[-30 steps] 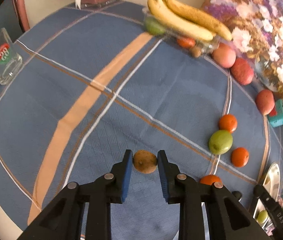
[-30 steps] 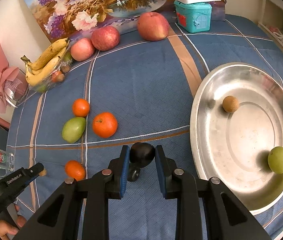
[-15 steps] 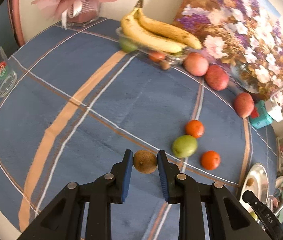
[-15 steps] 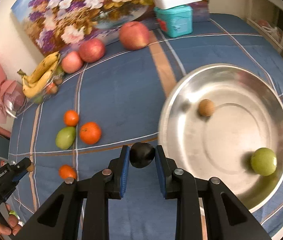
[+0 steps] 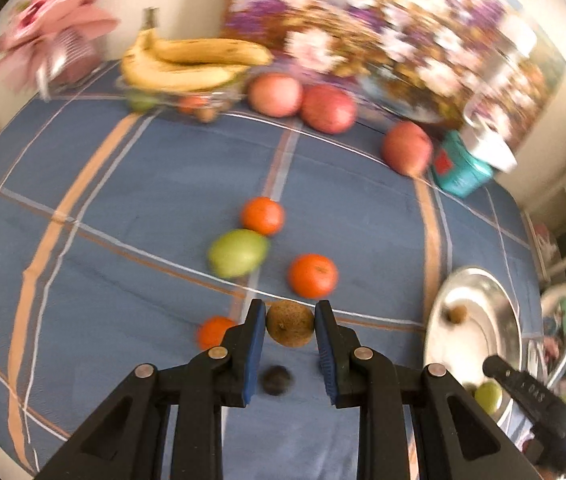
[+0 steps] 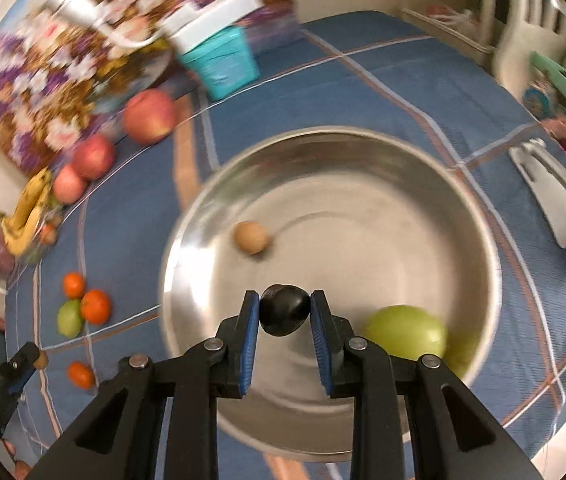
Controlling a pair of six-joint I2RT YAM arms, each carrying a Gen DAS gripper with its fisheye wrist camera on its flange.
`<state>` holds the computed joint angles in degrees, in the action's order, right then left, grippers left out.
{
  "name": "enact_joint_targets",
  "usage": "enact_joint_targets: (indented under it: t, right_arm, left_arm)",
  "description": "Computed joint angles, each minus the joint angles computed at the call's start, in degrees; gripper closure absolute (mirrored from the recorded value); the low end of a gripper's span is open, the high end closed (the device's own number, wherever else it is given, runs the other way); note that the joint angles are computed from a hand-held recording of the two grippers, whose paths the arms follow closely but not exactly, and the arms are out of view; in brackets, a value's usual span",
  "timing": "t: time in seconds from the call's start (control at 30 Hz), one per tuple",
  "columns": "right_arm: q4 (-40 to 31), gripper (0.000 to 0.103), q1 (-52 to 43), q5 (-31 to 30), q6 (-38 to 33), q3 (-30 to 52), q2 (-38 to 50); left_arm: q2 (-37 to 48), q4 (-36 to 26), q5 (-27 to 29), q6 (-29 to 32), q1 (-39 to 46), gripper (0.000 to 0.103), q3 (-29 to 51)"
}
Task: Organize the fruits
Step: 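Carry the plum and kiwi over the steel bowl with both grippers, then open both grippers to drop the plum and kiwi into the bowl, then move both grippers back toward the remaining plums and tangerine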
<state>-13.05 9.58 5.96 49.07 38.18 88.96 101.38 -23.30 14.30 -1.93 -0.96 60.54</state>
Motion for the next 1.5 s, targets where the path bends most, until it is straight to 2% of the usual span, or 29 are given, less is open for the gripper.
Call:
enact_joint_targets:
  t: [0.33, 0.6, 0.83, 0.97, 1.07, 1.13, 1.27, 1.33, 1.5]
  right_arm:
    - [1.8, 0.076, -9.4, -3.3, -2.6, -6.8, -5.6]
    - [2.4, 0.076, -12.2, -3.7, -4.5, -8.6, -7.2]
    - [3.1, 0.075, -11.6, -3.0, -4.9, -8.5, -6.4]
    - [3.1, 0.064, -11.3, -2.1, -4.8, -8.6, -6.9]
    - [2.9, 0.062, -11.3, -1.7, -4.9, -8.6, -7.3]
    - [2.7, 0.056, -11.2, -1.2, -4.9, -8.6, -7.6]
    - [2.3, 0.044, -11.2, -0.3, -5.0, -8.5, -7.9]
    - [2.1, 0.036, -10.9, 0.3, -5.1, -8.4, -7.9]
    - [1.9, 0.019, -9.5, 2.5, -6.1, -7.9, -7.4]
  left_arm:
    - [-3.0, 3.0, -1.6, -0.9, -13.2, 0.076, -3.7]
    - [-1.0, 7.7, -3.7, -0.3, -25.0, 0.076, -5.5]
    - [2.2, 8.6, -3.7, -1.5, -27.6, 0.075, -5.3]
    - [1.9, 8.3, -3.9, -1.3, -27.9, 0.074, -5.4]
    - [2.0, 8.2, -3.6, -1.2, -27.5, 0.072, -5.1]
    - [1.9, 8.0, -3.0, -1.2, -27.1, 0.064, -5.1]
    - [2.0, 7.8, -3.0, -1.2, -26.7, 0.061, -4.9]
    - [2.2, 7.2, -3.3, -1.8, -26.2, 0.049, -4.5]
    - [2.7, 6.0, -4.1, -3.5, -23.8, 0.034, -3.8]
